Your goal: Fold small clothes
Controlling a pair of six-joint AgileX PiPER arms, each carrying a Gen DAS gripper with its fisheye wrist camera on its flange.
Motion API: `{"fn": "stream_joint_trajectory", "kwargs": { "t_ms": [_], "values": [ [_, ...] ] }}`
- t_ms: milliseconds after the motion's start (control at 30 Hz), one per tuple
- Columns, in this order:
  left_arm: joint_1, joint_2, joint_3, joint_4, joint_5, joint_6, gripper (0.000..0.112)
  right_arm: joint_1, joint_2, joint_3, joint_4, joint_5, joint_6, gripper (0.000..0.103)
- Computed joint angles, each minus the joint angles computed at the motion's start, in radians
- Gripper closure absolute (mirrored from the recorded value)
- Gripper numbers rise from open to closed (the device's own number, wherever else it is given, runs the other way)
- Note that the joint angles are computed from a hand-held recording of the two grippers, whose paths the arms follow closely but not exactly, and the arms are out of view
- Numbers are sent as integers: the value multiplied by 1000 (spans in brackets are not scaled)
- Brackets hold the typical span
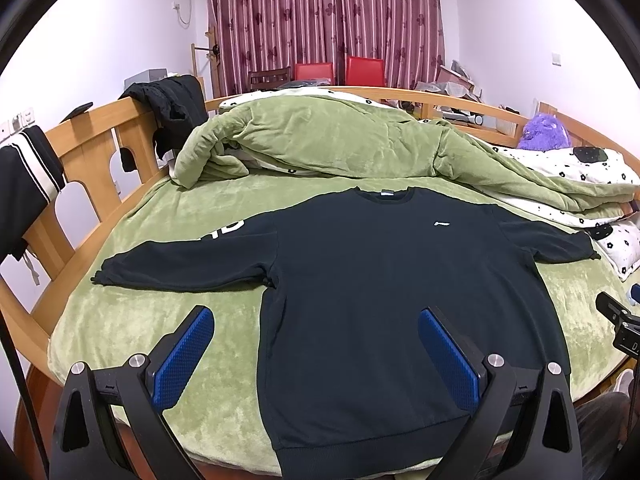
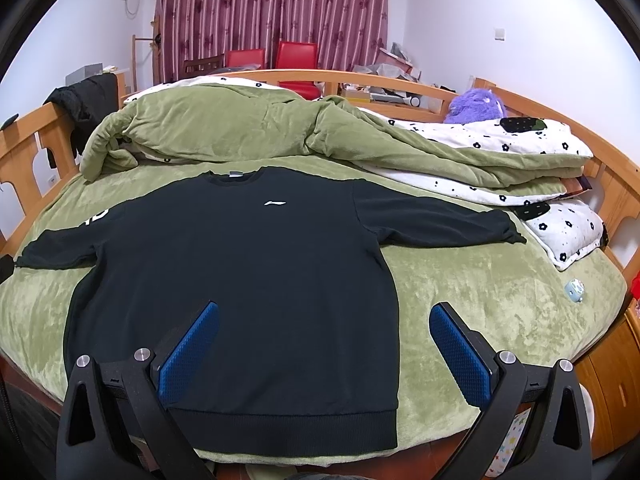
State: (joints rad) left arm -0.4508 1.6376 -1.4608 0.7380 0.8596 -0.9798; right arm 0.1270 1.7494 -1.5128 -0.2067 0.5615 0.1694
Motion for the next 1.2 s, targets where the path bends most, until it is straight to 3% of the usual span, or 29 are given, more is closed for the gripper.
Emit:
{"fn": "stream_joint_trajectory", "kwargs": {
  "t_ms": [1200],
  "values": [
    [-27, 19, -5, 34, 11, -40, 9, 3, 3, -7, -5, 3, 2, 0]
  ]
}}
